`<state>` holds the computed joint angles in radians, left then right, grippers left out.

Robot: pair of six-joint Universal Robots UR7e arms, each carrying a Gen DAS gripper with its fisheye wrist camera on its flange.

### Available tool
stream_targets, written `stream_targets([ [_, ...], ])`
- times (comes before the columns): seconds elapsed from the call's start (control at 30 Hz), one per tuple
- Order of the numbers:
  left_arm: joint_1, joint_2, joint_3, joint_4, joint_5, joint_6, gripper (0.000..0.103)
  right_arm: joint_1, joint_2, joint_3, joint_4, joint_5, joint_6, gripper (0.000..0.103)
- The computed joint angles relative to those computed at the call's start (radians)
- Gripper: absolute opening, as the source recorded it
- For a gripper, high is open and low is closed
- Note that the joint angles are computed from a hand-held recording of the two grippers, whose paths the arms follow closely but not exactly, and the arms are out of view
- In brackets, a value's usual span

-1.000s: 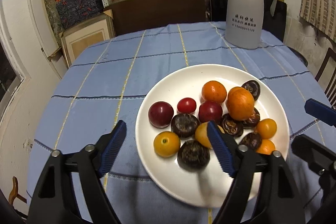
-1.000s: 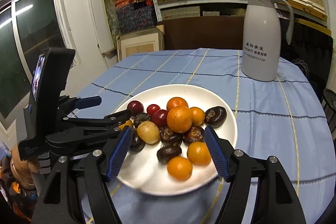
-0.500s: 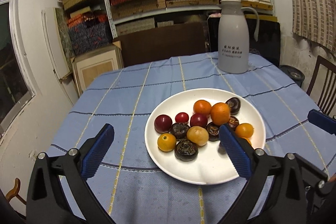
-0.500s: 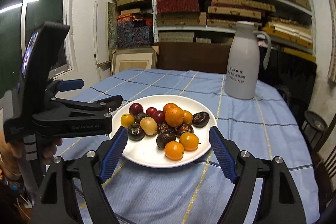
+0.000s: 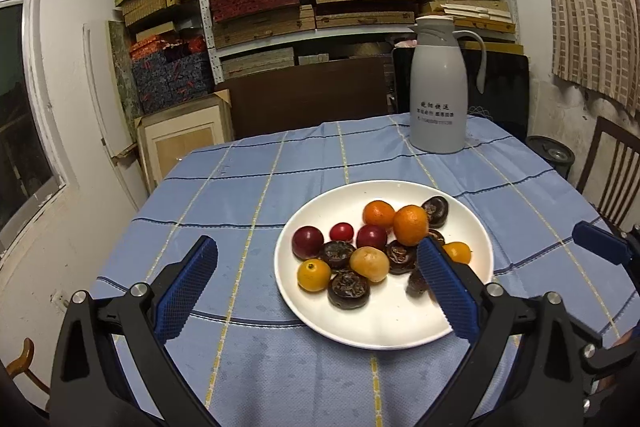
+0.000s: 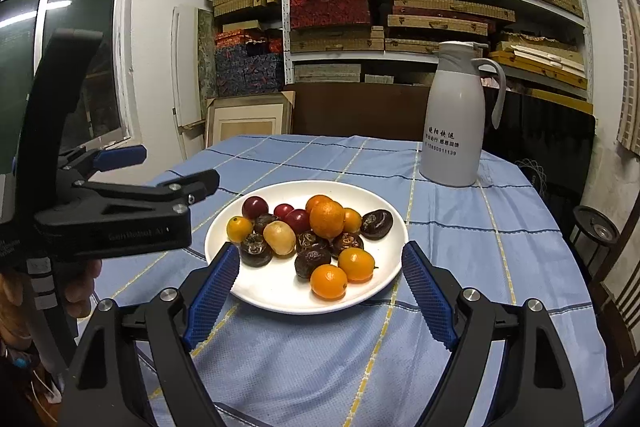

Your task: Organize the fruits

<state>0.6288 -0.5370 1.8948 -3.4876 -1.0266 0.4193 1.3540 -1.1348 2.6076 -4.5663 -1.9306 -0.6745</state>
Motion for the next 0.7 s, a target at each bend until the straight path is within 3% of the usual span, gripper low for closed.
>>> stream_targets([
  [0.4, 0.012, 0.012, -0.022, 0.023, -0.007, -0.013, 0.098, -0.032, 0.013, -0.004, 0.019, 0.024, 0.020, 0.084],
  [0.5, 0.009, 0.022, -0.015, -0.023, 0.009, -0.021, 0.098, -0.035, 0.012, -0.007, 0.020, 0.022, 0.027, 0.084],
  [0.7, 0.009, 0.028, -0.027, 0.005, 0.032, -0.037, 0.098, -0.030, 0.004, -0.014, 0.043, 0.016, 0.045, 0.084],
])
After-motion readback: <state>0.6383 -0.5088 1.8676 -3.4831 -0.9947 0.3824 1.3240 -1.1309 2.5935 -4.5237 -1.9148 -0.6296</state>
